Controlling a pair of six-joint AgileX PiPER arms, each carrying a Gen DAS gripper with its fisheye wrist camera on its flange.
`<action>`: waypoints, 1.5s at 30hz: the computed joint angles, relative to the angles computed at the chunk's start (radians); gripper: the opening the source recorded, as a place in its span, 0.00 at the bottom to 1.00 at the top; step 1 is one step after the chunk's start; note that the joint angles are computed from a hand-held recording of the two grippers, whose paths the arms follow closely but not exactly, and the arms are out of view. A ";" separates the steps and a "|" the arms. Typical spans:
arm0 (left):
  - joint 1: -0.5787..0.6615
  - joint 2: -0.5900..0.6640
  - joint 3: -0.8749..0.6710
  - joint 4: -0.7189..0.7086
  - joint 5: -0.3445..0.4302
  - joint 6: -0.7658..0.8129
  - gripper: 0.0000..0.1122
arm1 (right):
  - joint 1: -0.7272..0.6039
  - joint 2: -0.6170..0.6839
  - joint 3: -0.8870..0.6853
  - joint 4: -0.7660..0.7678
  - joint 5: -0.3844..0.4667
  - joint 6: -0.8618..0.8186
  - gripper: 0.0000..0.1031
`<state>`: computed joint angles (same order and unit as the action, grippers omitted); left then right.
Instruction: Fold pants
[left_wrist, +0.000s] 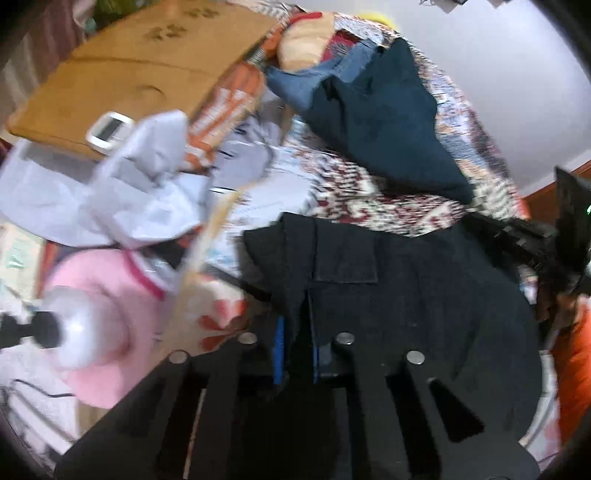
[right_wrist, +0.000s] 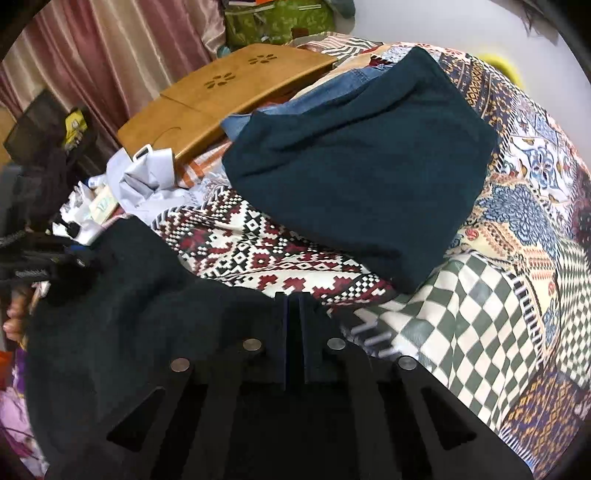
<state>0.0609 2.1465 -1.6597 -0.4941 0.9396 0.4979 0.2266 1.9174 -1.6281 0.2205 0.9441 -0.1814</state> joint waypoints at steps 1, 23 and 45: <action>-0.010 -0.024 0.037 0.046 -0.049 -0.018 0.07 | -0.008 -0.002 0.008 0.009 -0.017 -0.003 0.03; 0.050 -0.470 0.536 -0.030 -0.194 0.070 0.81 | 0.069 -0.605 0.511 -0.250 -0.163 0.287 0.43; 0.050 -0.499 0.616 -0.107 -0.233 0.034 0.13 | 0.265 -0.927 0.864 -0.385 -0.151 0.655 0.48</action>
<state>0.1108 1.6475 -1.0436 -0.6010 0.7065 0.5316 0.4916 0.9902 -0.7646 -0.1640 0.7935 0.4737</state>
